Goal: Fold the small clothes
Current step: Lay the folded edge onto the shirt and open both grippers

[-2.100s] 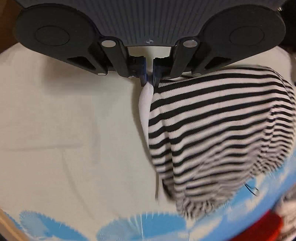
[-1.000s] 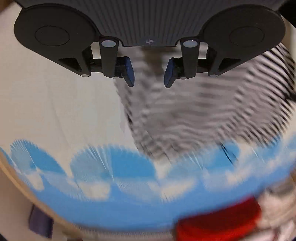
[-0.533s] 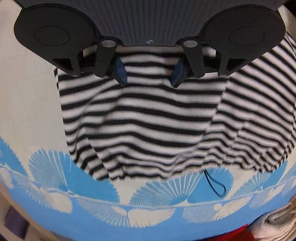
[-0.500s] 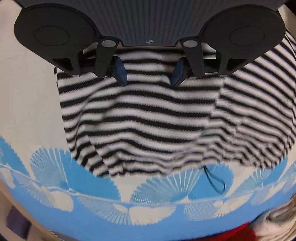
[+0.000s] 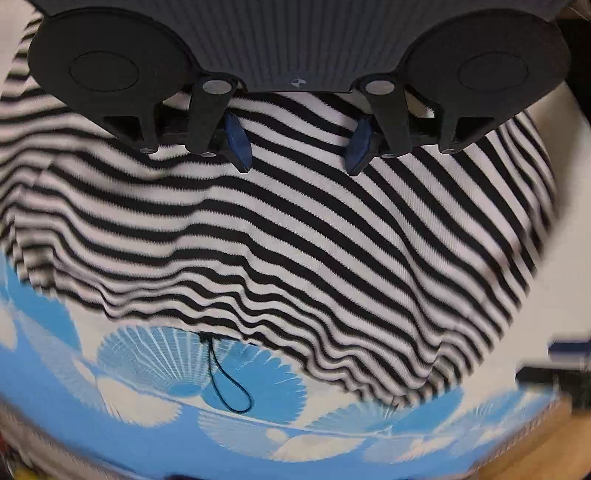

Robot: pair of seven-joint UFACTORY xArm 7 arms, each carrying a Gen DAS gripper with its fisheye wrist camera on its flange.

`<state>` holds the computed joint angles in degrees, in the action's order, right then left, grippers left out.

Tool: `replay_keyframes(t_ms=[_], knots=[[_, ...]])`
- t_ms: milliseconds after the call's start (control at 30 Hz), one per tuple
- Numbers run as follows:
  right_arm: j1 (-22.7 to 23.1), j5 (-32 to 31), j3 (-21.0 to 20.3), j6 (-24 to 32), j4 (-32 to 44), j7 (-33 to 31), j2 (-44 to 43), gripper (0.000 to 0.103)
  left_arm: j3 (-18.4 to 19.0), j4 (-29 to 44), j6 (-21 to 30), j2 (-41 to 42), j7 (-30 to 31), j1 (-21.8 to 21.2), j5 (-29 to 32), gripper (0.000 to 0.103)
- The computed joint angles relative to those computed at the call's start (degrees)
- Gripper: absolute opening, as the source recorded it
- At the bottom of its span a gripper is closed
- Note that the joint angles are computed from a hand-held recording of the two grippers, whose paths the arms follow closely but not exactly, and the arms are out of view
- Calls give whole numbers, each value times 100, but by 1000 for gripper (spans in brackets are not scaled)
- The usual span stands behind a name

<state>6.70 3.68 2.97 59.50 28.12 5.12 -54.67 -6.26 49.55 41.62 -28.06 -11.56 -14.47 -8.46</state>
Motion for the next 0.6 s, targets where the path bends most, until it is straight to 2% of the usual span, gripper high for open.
replay_keyframes(t_ms=[133, 233, 267, 333, 367, 400, 467, 600], knots=[[-250, -21, 73, -352, 52, 457, -133, 59, 97, -7, 38, -7, 136, -2, -42, 81], [-623, -278, 106, -746, -67, 802, -361, 60, 122, 9, 74, 12, 219, 2, -73, 81], [-826, -438, 171, -711, -62, 966, -338, 60, 121, 11, 94, 10, 240, 1, -82, 81], [-1282, -865, 334, -155, 0, 1303, -145, 61, 118, 70, 193, 34, 282, -1, -90, 81], [-1386, -981, 313, 160, 28, 1407, -40, 72, 116, 98, 212, 33, 301, -4, -101, 81], [-1418, -962, 184, 285, 6, 1511, -4, 75, 113, 109, 188, 13, 328, -8, -109, 81], [-1406, -932, 19, 164, -26, 1652, -88, 74, 98, 113, 151, -24, 389, -10, -88, 81], [-1375, -1158, -1, -37, -61, 1612, -724, 72, 81, 146, 269, -68, 460, -26, -83, 81]])
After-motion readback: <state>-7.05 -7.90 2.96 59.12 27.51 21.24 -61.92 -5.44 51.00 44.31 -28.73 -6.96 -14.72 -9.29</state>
